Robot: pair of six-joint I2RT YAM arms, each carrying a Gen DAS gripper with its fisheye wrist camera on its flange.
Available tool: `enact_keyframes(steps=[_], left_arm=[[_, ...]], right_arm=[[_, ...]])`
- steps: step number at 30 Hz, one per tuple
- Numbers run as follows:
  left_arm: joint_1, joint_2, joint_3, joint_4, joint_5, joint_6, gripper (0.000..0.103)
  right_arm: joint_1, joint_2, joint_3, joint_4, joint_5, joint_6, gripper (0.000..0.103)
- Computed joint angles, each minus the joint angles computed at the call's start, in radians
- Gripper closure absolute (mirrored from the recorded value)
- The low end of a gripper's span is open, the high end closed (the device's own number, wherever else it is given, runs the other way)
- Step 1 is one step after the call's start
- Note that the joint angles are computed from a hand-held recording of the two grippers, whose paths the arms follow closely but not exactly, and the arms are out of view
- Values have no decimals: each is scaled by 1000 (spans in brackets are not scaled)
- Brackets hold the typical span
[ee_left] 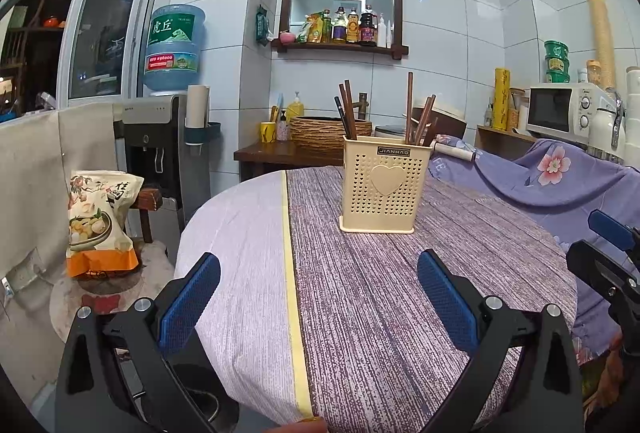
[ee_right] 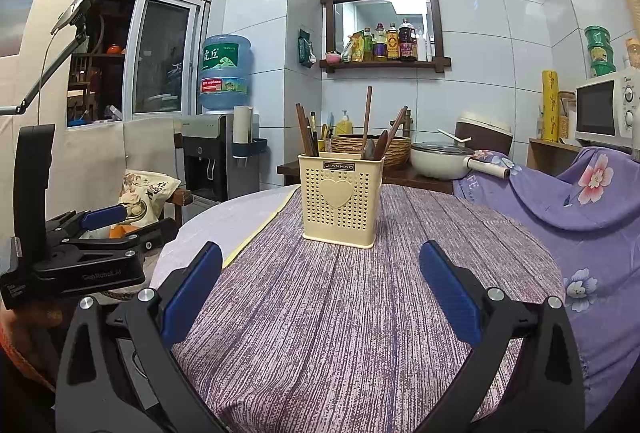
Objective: Organize utensils
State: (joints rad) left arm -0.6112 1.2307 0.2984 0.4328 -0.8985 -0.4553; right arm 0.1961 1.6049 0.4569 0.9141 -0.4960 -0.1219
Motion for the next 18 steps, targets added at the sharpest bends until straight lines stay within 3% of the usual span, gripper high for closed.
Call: enact_keyframes(steps=[18], left_arm=[[17,13,4,-17,25,-20,6]], right_arm=[[8,14,8,-16,-3,-15,6]])
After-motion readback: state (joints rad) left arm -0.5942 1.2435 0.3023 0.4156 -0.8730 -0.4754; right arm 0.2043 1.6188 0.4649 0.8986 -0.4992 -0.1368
